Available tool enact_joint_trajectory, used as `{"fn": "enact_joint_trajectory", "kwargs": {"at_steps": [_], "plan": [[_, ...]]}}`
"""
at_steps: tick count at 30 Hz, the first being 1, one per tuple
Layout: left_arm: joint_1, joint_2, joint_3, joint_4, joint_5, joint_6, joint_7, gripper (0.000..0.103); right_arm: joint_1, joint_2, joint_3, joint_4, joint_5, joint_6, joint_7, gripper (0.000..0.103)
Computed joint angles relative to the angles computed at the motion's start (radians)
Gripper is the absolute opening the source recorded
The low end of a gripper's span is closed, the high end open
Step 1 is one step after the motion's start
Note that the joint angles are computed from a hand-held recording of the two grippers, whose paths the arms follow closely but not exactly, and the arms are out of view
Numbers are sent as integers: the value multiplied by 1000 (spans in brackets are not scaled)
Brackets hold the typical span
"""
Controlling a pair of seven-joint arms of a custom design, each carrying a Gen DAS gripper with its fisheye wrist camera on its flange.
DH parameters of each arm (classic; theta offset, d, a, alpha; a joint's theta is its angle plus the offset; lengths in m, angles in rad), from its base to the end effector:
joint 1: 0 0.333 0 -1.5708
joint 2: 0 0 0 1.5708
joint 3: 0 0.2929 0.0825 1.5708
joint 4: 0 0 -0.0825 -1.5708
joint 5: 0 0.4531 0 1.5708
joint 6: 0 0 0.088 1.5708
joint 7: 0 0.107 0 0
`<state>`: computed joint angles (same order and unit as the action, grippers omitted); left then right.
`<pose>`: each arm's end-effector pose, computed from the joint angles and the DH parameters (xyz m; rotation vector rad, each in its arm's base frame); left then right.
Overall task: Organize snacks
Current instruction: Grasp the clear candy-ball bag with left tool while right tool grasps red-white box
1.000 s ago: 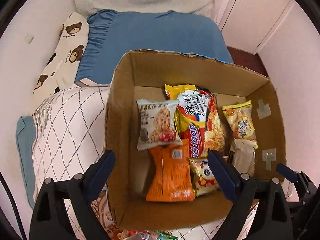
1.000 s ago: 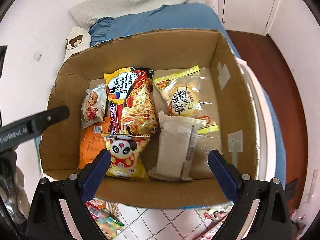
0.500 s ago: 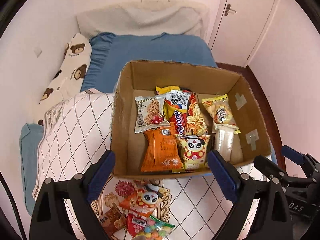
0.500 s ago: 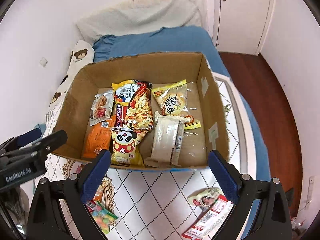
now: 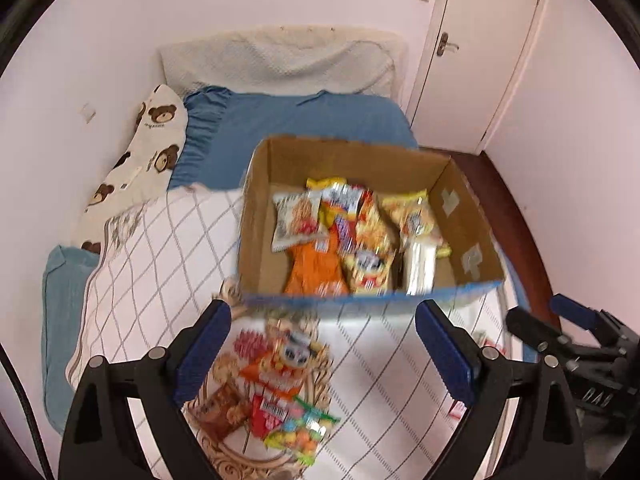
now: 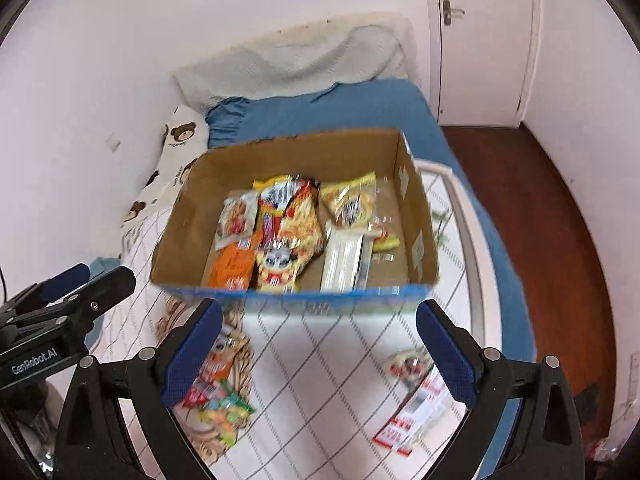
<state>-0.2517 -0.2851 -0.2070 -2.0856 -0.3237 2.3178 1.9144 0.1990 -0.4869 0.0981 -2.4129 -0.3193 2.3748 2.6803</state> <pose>0.5207 -0.2732 0.5618 -1.2735 2.5709 -0.7874 0.4936 0.1490 0.4915 -1.2171 2.4001 -0.4840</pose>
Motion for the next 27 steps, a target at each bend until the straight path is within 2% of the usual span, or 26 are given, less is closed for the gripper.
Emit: {"fn": "enact_joint_trajectory", "kwargs": {"at_steps": [4,9,10,11,12,14,19,22,25,27], "plan": [[12,-54,3,-117,38,-26,0,95,27,-79,-15,-122,72,10,35,99],[27,-46,-26,-224,168,-79,12,95,44,-174,-27,-277,152,24,87,99],[28,-37,-35,-242,203,-80,17,95,46,-193,-31,-310,166,35,99,96],[27,-26,-40,-256,230,-76,24,95,50,-209,-41,-345,185,46,106,84],[27,-9,-51,-266,268,-71,24,95,52,-212,-52,-363,201,51,104,78],[24,22,-63,-273,322,-62,19,95,49,-217,-56,-398,221,65,116,76],[10,74,-73,-272,411,-8,-20,94,36,-155,-81,-430,262,113,135,76],[-5,65,-63,-274,385,-21,-22,85,33,-65,-104,-407,295,142,115,76],[-9,46,-55,-285,360,-37,-30,78,7,-20,-81,-385,275,125,130,76],[-5,39,-45,-279,331,-66,-46,75,6,-11,-75,-382,268,130,125,67]]}}
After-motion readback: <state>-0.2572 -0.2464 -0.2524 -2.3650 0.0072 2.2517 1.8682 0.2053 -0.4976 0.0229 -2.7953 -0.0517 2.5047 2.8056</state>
